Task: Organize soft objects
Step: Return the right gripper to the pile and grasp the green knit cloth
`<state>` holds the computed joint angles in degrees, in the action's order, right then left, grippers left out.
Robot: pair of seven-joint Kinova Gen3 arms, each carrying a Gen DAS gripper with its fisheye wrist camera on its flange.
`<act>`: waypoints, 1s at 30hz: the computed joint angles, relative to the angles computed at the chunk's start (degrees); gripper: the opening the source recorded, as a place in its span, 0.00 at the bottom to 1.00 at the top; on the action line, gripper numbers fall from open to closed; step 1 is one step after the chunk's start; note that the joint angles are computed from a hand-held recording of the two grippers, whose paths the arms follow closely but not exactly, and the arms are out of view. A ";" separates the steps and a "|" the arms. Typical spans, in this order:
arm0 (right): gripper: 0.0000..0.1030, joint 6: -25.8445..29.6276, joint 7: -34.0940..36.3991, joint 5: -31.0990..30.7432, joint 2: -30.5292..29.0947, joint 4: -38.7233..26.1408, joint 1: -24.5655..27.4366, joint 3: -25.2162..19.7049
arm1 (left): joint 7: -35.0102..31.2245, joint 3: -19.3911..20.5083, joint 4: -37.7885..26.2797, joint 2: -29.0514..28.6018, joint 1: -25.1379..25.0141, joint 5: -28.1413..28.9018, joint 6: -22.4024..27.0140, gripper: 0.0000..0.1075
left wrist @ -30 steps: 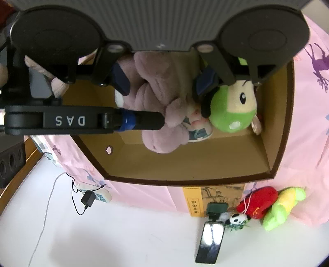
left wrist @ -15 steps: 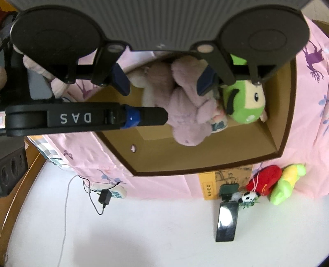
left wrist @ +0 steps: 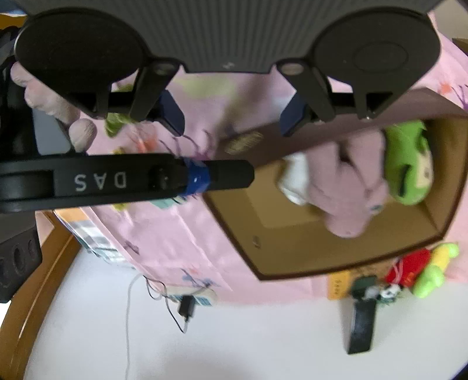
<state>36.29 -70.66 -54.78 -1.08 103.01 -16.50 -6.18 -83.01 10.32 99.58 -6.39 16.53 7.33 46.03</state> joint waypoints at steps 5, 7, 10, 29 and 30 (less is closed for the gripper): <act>0.14 3.08 1.64 -0.30 -3.74 4.55 2.23 3.02 | 3.41 3.18 -0.62 2.35 2.91 -1.58 -0.52 0.65; 0.14 4.60 1.92 0.14 -5.05 6.31 3.20 4.68 | 3.31 3.65 -1.10 3.73 4.31 -1.06 -0.64 0.65; 0.14 6.62 1.86 1.09 -6.72 8.79 4.85 6.97 | 1.24 3.94 -2.16 6.23 6.18 1.14 -0.57 0.66; 0.16 20.20 5.47 0.21 -2.64 14.43 16.74 13.12 | 1.65 4.03 -7.99 19.28 12.30 3.85 -0.26 0.61; 0.16 20.60 5.91 -0.42 -1.96 14.55 17.24 12.78 | 1.49 4.08 -8.24 19.52 12.46 3.62 -0.18 0.60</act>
